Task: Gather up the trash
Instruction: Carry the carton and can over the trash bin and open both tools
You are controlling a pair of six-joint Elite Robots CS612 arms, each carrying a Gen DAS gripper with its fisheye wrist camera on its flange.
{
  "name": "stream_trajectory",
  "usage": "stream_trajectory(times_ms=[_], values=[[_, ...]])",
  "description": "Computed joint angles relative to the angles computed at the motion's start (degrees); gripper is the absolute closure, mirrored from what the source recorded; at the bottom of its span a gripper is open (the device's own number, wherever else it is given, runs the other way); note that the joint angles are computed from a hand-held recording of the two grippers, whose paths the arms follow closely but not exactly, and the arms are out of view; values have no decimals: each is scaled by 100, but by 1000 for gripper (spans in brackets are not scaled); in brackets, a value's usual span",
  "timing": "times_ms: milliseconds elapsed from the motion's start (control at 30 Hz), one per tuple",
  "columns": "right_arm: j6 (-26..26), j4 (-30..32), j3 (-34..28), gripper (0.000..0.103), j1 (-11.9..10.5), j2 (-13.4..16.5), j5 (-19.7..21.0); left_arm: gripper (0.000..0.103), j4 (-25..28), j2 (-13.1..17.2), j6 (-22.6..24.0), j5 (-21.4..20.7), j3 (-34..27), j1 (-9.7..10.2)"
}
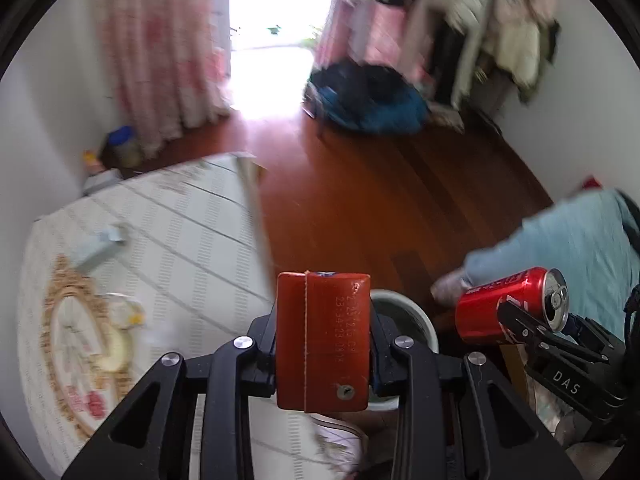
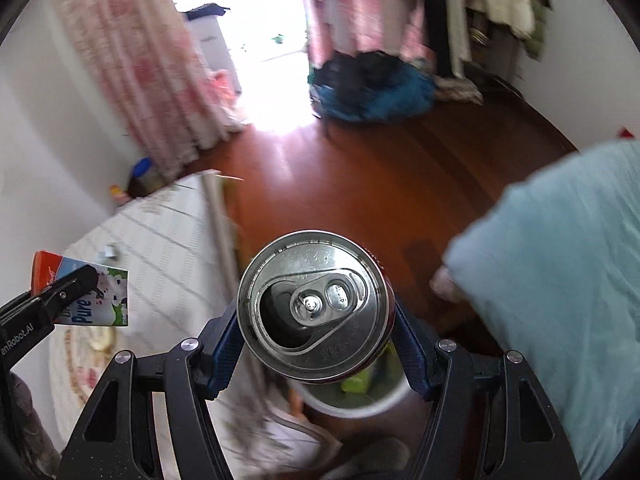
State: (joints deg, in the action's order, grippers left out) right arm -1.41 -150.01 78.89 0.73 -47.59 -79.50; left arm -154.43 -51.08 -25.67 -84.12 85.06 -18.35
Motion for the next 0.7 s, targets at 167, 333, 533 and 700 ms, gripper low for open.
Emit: stream_trajectory(times_ms=[167, 333, 533, 700], values=[[171, 285, -20, 34, -203, 217, -114, 75, 529, 488, 199, -469, -545, -118], [301, 695, -224, 34, -311, 550, -126, 75, 1135, 985, 376, -939, -1156, -129], [344, 1159, -539, 34, -356, 924, -28, 73, 2118, 1571, 474, -1966, -1998, 19], [371, 1392, -693, 34, -364, 1099, 99, 57, 2516, 1799, 181, -2277, -2332, 120]])
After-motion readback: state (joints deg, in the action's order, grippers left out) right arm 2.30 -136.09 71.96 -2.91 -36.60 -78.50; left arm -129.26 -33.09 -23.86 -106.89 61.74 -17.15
